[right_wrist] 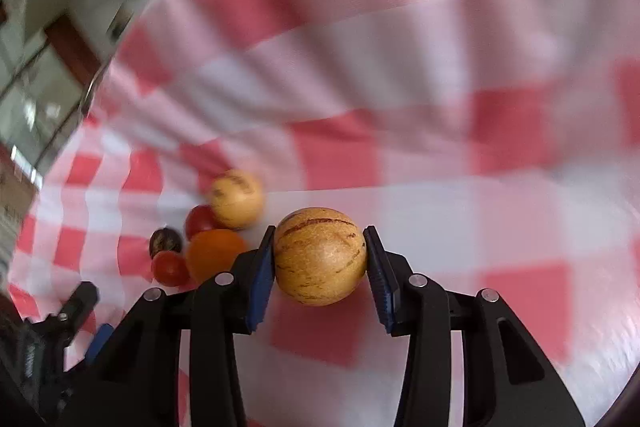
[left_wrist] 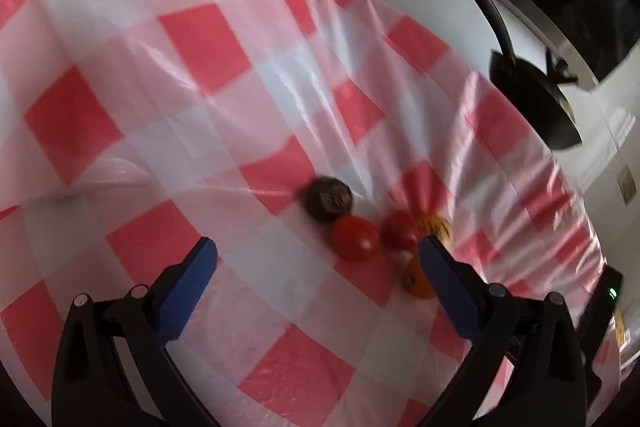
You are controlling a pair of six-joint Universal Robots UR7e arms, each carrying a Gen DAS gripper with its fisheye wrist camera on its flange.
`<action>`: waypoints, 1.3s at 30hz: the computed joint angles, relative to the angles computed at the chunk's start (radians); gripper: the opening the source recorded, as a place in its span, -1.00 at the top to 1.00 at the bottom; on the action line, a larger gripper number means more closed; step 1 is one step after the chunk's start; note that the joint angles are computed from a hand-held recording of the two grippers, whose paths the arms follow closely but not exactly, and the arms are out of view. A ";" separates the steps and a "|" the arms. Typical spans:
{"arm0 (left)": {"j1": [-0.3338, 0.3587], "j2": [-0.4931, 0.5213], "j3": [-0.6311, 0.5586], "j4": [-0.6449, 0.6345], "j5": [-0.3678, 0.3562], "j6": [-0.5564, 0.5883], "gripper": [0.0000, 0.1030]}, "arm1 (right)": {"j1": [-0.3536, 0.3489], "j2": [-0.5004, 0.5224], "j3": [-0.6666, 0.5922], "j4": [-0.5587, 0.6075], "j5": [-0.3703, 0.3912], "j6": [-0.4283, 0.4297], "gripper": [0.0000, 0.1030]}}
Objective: Organize fruits
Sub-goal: 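Grasp a yellow striped melon with the right tool while the left tool grasps a tangerine, then carry the melon and tangerine over the white box with both tools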
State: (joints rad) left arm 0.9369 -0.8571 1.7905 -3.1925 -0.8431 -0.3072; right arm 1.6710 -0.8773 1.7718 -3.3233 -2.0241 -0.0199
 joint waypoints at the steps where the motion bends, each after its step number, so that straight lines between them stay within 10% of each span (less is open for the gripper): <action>1: -0.001 0.003 -0.002 0.006 -0.007 0.009 -0.96 | -0.004 -0.014 0.030 -0.048 -0.019 0.008 0.18; 10: -0.057 0.059 -0.021 0.061 0.020 0.170 -0.96 | -0.082 -0.082 0.224 -0.532 0.091 0.115 0.18; 24: -0.047 0.271 -0.365 0.482 0.140 -0.135 -0.78 | -0.098 -0.093 0.222 -0.522 0.119 0.149 0.18; 28: -0.042 0.274 -0.356 0.420 0.089 -0.033 0.19 | -0.093 -0.086 0.210 -0.504 0.115 0.138 0.18; 39: -0.061 0.222 -0.237 0.181 0.082 0.091 0.20 | -0.082 -0.071 0.190 -0.488 0.105 0.096 0.18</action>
State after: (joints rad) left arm 0.8757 -0.6351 1.5539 -3.0114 -0.7610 -0.2158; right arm 1.5891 -0.9483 1.9622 -3.8116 -1.9192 0.0759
